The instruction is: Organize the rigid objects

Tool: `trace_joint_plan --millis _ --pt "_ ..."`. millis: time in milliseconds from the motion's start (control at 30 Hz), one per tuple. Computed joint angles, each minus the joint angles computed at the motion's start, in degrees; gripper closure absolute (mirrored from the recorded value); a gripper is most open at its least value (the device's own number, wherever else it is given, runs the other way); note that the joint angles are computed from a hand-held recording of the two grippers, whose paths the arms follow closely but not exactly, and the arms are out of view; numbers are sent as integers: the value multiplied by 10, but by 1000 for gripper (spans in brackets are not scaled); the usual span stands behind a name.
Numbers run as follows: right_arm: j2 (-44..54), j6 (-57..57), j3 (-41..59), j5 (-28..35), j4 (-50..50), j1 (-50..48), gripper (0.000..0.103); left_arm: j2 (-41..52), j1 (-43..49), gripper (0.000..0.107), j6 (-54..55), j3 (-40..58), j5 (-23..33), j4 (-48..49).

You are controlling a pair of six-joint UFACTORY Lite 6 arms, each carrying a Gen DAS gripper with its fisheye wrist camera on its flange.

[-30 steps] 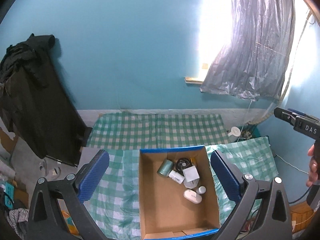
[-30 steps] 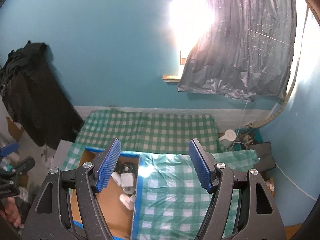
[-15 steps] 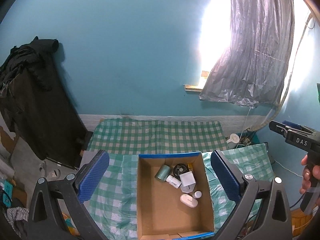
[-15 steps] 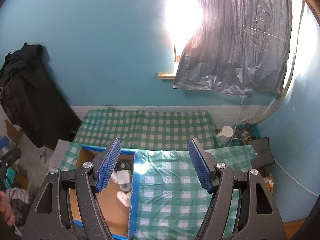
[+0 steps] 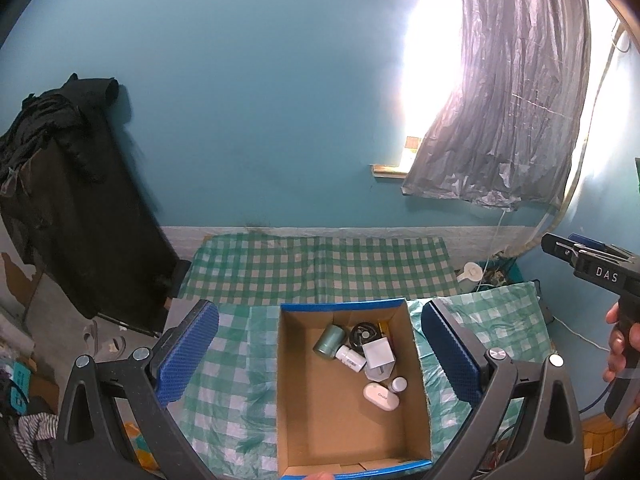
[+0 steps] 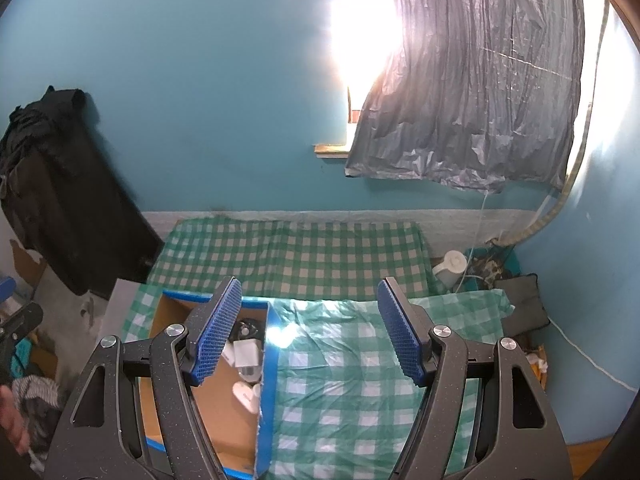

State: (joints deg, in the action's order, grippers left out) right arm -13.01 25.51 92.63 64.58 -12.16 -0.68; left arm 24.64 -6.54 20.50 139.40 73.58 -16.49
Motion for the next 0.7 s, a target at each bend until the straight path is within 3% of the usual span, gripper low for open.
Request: trace_joint_plan --millis 433,700 --pt "7 -3 6 4 3 -3 33 52 -3 5 -11 89 45 7" --pt "9 -2 7 4 2 -1 33 52 -8 5 -14 87 46 17"
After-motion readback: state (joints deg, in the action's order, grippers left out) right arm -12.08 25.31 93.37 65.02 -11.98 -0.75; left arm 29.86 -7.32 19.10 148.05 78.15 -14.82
